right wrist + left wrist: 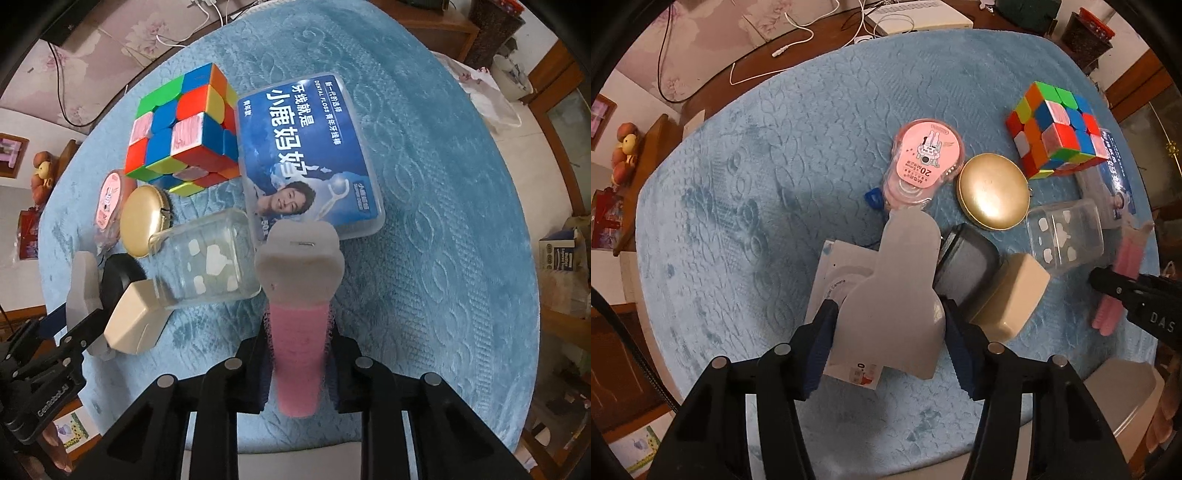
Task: Organize rigid objects
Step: 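Place white stand and pink roller in the tray and release both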
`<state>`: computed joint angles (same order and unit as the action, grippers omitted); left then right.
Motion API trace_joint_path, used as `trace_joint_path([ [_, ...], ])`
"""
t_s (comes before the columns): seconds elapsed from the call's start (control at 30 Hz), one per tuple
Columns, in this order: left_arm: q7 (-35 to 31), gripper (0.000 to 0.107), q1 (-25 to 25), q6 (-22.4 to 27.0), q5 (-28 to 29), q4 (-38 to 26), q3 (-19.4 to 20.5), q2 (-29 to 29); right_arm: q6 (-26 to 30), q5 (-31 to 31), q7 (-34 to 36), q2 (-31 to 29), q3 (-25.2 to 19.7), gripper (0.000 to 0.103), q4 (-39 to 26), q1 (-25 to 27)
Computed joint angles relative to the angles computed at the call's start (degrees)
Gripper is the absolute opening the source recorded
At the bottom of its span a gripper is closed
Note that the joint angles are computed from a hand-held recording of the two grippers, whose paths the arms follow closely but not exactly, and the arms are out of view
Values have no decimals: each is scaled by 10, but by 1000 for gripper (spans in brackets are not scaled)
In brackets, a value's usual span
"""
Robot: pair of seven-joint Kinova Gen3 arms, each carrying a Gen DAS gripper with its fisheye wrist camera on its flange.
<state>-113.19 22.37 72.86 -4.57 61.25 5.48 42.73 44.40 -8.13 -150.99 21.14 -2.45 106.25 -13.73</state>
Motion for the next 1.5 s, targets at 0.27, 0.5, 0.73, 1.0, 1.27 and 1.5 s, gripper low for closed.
trace_joint_path([
  [0.27, -10, 60, -29, -11, 28, 29, 11, -42, -5, 36, -44, -70, -2, 24, 24, -32],
  [0.5, -90, 60, -90, -19, 89, 104, 35, -149, 13, 125, -128, -161, -33, 24, 23, -88],
  [0.73, -150, 60, -148, 1, 174, 169, 33, -246, 50, 198, -168, -203, -87, 24, 2, -133],
  [1.0, -193, 60, -168, -42, 210, 286, 12, -351, 82, 219, -201, -213, -137, 24, 4, -188],
  [1.27, -165, 60, -159, -101, 172, 394, -2, -390, 43, 174, -195, -180, -146, 24, 50, -232],
  [1.5, -127, 60, -159, -151, 155, 470, -6, -394, 35, 157, -187, -144, -137, 24, 64, -265],
])
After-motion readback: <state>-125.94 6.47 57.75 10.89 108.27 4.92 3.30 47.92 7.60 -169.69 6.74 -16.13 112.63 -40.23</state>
